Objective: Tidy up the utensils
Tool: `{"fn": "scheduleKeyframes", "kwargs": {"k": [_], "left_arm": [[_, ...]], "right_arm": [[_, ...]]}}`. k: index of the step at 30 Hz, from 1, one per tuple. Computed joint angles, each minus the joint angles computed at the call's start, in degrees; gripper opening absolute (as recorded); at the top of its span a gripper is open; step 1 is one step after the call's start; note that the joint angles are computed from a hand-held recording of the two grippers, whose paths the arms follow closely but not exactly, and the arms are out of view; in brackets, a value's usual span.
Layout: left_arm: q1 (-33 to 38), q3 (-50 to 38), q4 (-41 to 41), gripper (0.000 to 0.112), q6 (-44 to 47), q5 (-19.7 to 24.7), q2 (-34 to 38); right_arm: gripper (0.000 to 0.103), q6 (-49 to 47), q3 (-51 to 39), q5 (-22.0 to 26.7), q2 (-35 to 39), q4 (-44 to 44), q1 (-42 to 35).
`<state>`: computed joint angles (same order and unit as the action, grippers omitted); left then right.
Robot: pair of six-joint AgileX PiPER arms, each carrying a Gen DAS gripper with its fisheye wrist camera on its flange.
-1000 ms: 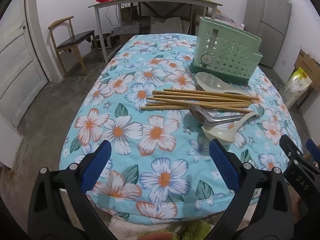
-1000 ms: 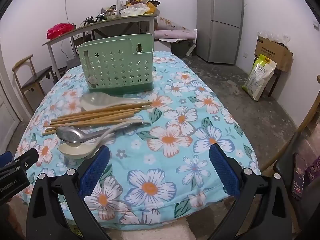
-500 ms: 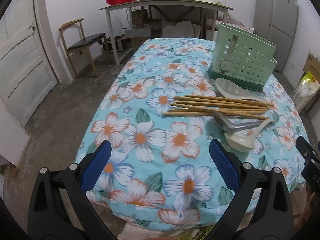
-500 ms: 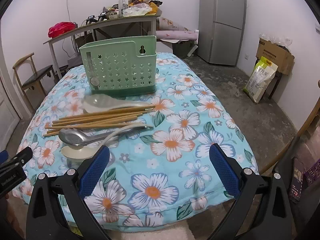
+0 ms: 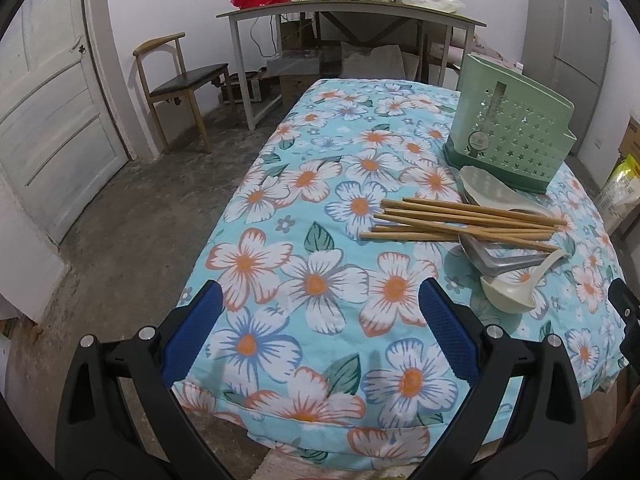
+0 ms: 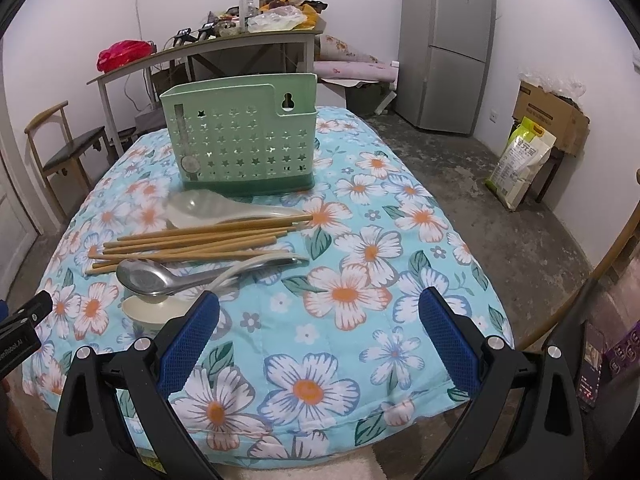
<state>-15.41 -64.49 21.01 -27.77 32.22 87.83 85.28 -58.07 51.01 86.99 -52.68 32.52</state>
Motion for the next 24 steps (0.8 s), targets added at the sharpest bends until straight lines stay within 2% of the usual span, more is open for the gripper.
{"fn": "scheduleKeyframes", "kwargs": {"k": [24], "left_arm": [[0.6,-0.3,-0.4,0.095,0.5,0.0,0.4]], "right_arm": [[0.097,-1.2,-0.6,0.4,0.4,0.8,0.6]]}}
